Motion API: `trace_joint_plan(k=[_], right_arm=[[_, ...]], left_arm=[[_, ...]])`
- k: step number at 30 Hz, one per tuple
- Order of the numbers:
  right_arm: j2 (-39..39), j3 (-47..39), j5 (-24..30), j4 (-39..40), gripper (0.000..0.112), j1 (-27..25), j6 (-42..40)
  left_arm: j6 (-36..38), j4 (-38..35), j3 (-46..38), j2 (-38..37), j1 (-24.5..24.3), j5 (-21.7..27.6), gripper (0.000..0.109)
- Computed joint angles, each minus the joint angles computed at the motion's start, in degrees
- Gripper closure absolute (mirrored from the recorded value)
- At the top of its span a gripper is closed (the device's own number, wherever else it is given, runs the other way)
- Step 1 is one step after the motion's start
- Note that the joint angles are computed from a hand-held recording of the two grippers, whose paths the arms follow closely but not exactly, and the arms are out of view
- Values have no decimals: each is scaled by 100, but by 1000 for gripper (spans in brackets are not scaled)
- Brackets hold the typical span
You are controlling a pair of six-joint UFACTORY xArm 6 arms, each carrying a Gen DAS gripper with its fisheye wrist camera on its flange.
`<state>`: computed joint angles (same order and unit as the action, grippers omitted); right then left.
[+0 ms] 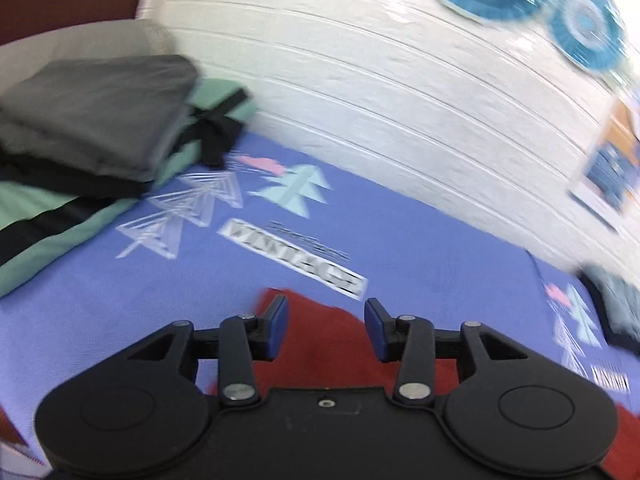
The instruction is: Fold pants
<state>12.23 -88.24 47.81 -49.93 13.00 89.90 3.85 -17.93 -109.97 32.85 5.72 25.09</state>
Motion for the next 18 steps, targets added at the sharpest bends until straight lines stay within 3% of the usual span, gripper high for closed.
trace_joint_plan(k=[3,5,10,12,14,16,18], right_arm=[[-70,157,-72,96,105,-3,76],[-218,320,-202,124,90,-19,-52],[-641,684,-357,-714,67,-60,274],[-613,679,-757,-766,55,-228,87],[-442,584,-1575,-474,30,-515,-519],[-147,417,-2388,-300,23,-775,-1125],[229,127,-2754,201,23,-940,-2106]], left_arm=[[488,-167,-9,-36,-187,158,17],[901,-377,-10,-50,-307,317,11],[1667,-879,-280,140,-600,906,6],[1839,-1002,-614,360,-709,1239,6],[1925,-1061,-919,556,-827,1554,6],[1973,-1109,-1159,710,-931,1792,6],[2049,-1130,-1143,707,-1033,1869,6]])
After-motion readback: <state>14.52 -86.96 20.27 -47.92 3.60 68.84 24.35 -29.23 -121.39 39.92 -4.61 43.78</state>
